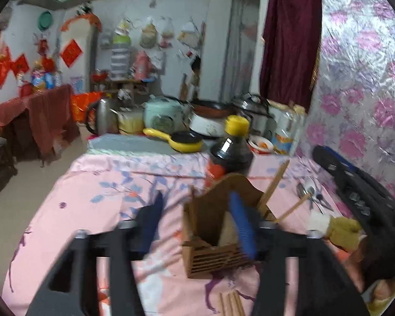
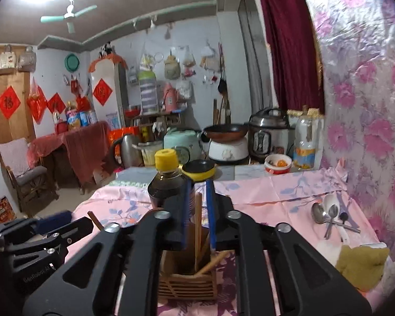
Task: Organize utensils
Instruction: 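Open both tools over the holder and pull back to the pile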
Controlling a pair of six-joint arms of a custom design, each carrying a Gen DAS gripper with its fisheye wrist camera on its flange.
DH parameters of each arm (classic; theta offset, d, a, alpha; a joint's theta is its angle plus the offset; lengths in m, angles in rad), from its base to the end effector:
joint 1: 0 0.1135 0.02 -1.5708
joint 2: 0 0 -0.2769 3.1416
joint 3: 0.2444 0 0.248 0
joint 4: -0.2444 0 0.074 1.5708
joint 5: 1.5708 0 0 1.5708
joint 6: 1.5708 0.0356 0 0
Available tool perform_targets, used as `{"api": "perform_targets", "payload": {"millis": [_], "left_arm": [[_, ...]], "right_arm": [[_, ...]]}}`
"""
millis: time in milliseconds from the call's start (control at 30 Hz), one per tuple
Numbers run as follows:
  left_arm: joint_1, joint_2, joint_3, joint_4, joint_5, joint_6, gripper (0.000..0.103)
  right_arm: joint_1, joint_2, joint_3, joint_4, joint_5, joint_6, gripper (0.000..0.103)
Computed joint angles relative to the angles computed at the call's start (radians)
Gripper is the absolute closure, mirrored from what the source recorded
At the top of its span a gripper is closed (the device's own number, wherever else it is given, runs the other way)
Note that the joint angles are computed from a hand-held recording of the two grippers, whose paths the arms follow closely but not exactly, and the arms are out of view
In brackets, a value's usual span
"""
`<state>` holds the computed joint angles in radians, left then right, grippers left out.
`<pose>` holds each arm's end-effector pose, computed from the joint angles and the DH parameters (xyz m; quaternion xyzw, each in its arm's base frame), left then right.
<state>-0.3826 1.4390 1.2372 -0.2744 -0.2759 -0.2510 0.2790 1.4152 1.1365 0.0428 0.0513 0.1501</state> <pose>0.3075 -0.1133 0.3489 -0.0158 0.8487 -0.0490 0.5264 0.3191 0.0895 0.3529 -0.0347 0.7845 0.1121 0.6089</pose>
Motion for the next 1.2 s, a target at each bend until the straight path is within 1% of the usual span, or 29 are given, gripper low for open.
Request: {"api": "perform_targets", "payload": {"millis": [67,133,167,200,233,300,333,367,400,467,500,533,567,633,700,733,767,800,867,933,1033,1100,1200], "left_arm": [[0.001,-0.032,-0.012,-0.013,0.004,-0.016,0.043],[0.008,-0.068,-0.028,-0.032,0.004,-0.039,0.039],[0.009,-0.092,-0.045,-0.036,0.001,-0.052,0.035],[0.009,-0.108,-0.056,-0.038,-0.003,-0.061,0.032],[0.007,-0.136,-0.078,-0.043,-0.010,-0.075,0.031],[0.002,-0.190,-0.121,-0.058,-0.010,-0.101,0.025],[-0.003,-0.220,-0.147,-0.066,-0.014,-0.114,0.023],[-0.014,-0.254,-0.178,-0.075,-0.029,-0.128,0.020],[-0.026,-0.285,-0.208,-0.081,-0.045,-0.140,0.017],[-0.057,-0.341,-0.269,-0.091,-0.081,-0.160,0.012],[-0.091,-0.376,-0.309,-0.104,-0.126,-0.180,0.009],[-0.128,-0.404,-0.344,-0.117,-0.175,-0.200,0.008],[-0.187,-0.438,-0.391,-0.138,-0.247,-0.228,0.007],[-0.276,-0.481,-0.458,-0.179,-0.348,-0.284,0.006],[-0.401,-0.509,-0.531,-0.243,-0.459,-0.386,0.006],[-0.458,-0.513,-0.564,-0.279,-0.497,-0.452,0.006],[-0.501,-0.515,-0.595,-0.309,-0.512,-0.514,0.006],[-0.554,-0.523,-0.647,-0.334,-0.507,-0.590,0.006],[-0.587,-0.530,-0.728,-0.330,-0.468,-0.654,0.006],[-0.588,-0.505,-0.776,-0.316,-0.434,-0.678,0.006],[-0.543,-0.466,-0.809,-0.251,-0.380,-0.648,0.006],[-0.531,-0.461,-0.831,-0.216,-0.354,-0.633,0.006],[-0.502,-0.414,-0.851,-0.159,-0.320,-0.613,0.006]], "right_arm": [[-0.004,-0.066,-0.044,0.008,0.002,-0.001,0.071],[-0.008,-0.120,-0.073,-0.004,0.000,-0.001,0.067],[-0.010,-0.150,-0.090,-0.012,0.001,0.005,0.061],[-0.010,-0.172,-0.105,-0.014,0.004,0.011,0.052],[-0.011,-0.205,-0.131,-0.013,0.008,0.020,0.047],[-0.010,-0.272,-0.188,-0.009,0.020,0.034,0.029],[-0.005,-0.313,-0.223,-0.012,0.027,0.040,0.024],[0.002,-0.356,-0.257,-0.019,0.034,0.043,0.016],[0.008,-0.396,-0.291,-0.026,0.043,0.048,0.011],[0.022,-0.470,-0.354,-0.038,0.055,0.060,0.007],[0.035,-0.529,-0.405,-0.054,0.069,0.070,0.007],[0.040,-0.566,-0.441,-0.064,0.071,0.079,0.007],[0.048,-0.597,-0.469,-0.079,0.074,0.089,0.007],[0.059,-0.679,-0.547,-0.135,0.066,0.114,0.007],[0.101,-0.749,-0.622,-0.194,0.106,0.134,0.007],[0.124,-0.781,-0.659,-0.227,0.122,0.140,0.007],[0.151,-0.801,-0.679,-0.255,0.148,0.148,0.007],[0.185,-0.815,-0.713,-0.280,0.186,0.158,0.007],[0.236,-0.808,-0.761,-0.293,0.246,0.156,0.007],[0.263,-0.798,-0.794,-0.293,0.264,0.161,0.007],[0.239,-0.764,-0.831,-0.254,0.236,0.146,0.007],[0.194,-0.729,-0.841,-0.230,0.191,0.144,0.007],[0.109,-0.665,-0.843,-0.196,0.101,0.142,0.007]]}}
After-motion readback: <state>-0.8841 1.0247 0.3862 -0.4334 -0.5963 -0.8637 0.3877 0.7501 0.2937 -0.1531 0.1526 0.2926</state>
